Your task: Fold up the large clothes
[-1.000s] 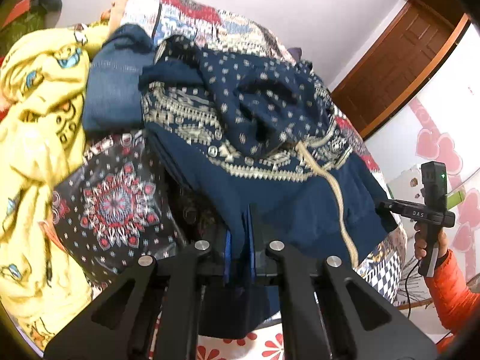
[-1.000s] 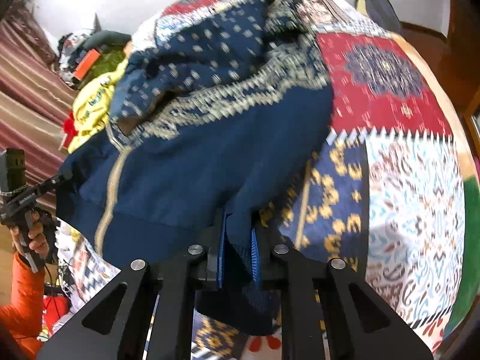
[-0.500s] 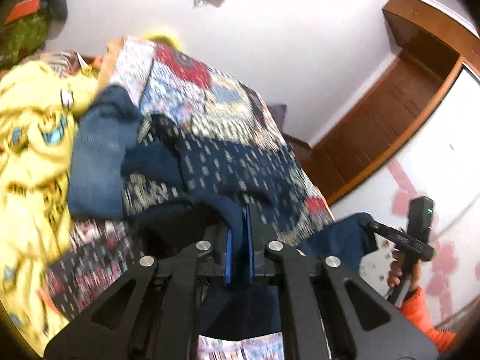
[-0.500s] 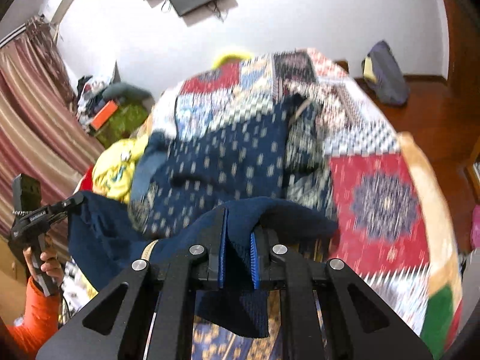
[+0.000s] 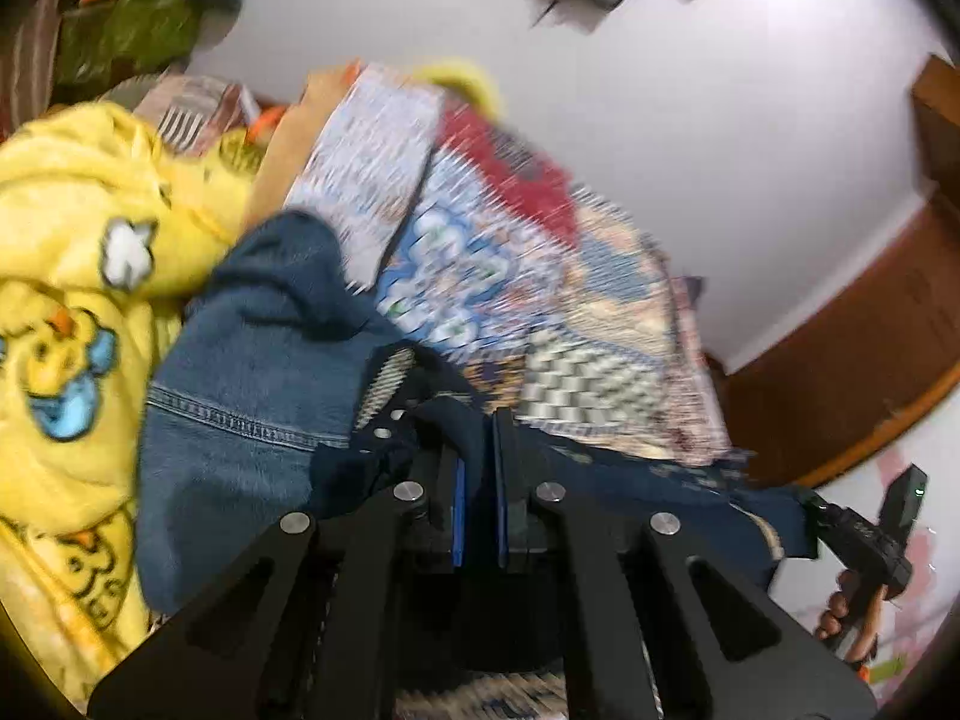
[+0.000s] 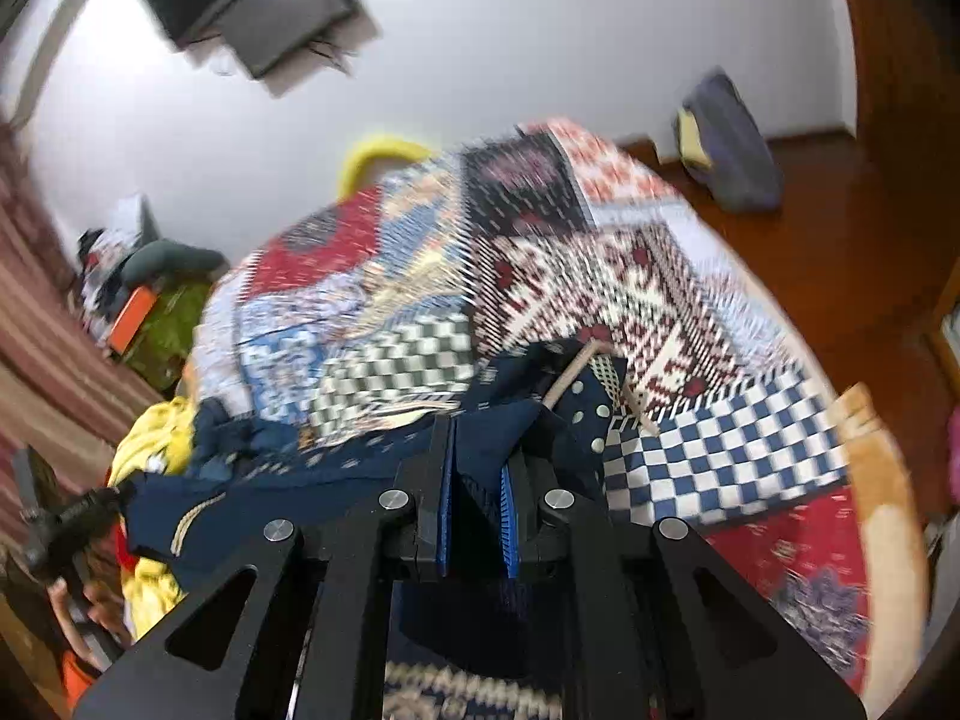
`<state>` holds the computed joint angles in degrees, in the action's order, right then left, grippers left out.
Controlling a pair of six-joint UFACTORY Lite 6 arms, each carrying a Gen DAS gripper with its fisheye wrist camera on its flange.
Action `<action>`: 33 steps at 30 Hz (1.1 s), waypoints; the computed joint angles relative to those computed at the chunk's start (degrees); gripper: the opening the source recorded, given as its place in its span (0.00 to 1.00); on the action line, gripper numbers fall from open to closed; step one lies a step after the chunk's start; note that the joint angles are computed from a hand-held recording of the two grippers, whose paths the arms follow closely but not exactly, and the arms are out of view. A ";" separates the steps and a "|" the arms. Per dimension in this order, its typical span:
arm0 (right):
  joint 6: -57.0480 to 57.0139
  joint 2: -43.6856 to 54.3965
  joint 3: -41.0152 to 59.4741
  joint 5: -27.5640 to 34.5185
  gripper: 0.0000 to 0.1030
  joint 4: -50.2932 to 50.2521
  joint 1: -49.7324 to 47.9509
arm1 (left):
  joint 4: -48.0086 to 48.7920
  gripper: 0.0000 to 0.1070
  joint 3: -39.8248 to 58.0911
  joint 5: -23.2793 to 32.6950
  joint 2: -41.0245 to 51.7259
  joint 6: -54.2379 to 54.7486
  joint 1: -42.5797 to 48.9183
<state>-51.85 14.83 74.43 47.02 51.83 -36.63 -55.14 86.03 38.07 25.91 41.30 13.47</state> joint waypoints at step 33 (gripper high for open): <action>-5.27 -22.42 -24.15 -6.93 0.51 -11.57 9.91 | 40.25 0.68 -22.09 -19.31 -15.04 -15.65 -25.49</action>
